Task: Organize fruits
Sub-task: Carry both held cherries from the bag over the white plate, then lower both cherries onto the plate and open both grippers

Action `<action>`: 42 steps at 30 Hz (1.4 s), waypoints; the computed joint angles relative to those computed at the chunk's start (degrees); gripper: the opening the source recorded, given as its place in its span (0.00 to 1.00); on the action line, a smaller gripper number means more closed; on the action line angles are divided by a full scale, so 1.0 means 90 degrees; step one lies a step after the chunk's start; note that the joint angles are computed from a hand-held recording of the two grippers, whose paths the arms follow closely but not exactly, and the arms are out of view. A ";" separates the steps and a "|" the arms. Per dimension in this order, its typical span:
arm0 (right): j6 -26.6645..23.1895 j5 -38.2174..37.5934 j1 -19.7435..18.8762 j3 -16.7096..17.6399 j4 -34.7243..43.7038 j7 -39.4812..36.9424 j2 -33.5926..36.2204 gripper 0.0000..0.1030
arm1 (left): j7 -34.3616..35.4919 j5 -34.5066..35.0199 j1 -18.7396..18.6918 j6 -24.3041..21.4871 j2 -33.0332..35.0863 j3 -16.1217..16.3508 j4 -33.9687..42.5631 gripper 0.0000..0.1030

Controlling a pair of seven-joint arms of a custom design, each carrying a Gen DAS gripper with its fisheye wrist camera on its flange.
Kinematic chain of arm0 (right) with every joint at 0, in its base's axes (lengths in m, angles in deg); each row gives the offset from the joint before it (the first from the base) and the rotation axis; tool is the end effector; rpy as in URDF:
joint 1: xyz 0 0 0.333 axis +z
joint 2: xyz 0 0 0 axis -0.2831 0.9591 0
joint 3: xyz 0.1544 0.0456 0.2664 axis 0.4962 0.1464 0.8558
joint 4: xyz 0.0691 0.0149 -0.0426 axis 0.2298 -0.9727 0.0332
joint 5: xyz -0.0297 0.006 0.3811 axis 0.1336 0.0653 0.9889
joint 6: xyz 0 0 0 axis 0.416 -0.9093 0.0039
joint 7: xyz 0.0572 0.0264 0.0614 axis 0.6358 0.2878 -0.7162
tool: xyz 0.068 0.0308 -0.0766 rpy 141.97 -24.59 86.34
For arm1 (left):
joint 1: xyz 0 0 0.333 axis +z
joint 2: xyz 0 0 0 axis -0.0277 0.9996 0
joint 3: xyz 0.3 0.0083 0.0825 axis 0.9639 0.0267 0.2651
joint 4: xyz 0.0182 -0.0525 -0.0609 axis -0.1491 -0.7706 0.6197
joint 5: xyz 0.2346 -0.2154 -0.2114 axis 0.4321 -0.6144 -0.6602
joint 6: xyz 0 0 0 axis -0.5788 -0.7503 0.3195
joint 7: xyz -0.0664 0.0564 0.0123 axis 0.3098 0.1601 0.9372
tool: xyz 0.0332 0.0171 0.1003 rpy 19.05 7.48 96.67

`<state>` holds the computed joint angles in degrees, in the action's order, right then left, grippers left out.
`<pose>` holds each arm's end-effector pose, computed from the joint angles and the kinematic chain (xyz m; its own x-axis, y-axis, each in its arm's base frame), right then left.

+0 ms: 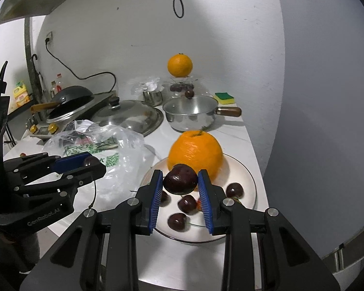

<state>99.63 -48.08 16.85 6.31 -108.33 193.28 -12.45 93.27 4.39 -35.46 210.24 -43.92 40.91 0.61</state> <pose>0.5575 0.4184 0.5786 0.2251 -0.9706 -0.0851 -0.5846 -0.0646 -0.8087 0.6140 -0.4268 0.5170 -0.2829 -0.9591 -0.0101 -0.5603 0.1738 -0.8099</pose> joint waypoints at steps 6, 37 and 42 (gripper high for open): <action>0.0075 -0.0016 -0.0080 -0.0011 -0.0354 0.0123 -0.0202 0.31 | 0.0373 -0.0239 -0.0034 -0.0187 0.0327 -0.0136 0.0444 0.29; 0.0248 0.0369 -0.0449 0.0130 -0.1034 0.0236 -0.0363 0.31 | 0.2156 -0.1902 -0.0178 -0.1069 0.1865 -0.0366 0.2525 0.29; 0.0186 0.0499 -0.0442 0.0139 -0.0944 0.0100 -0.0265 0.31 | 0.2183 -0.1986 -0.0158 -0.1104 0.1917 -0.0350 0.2571 0.29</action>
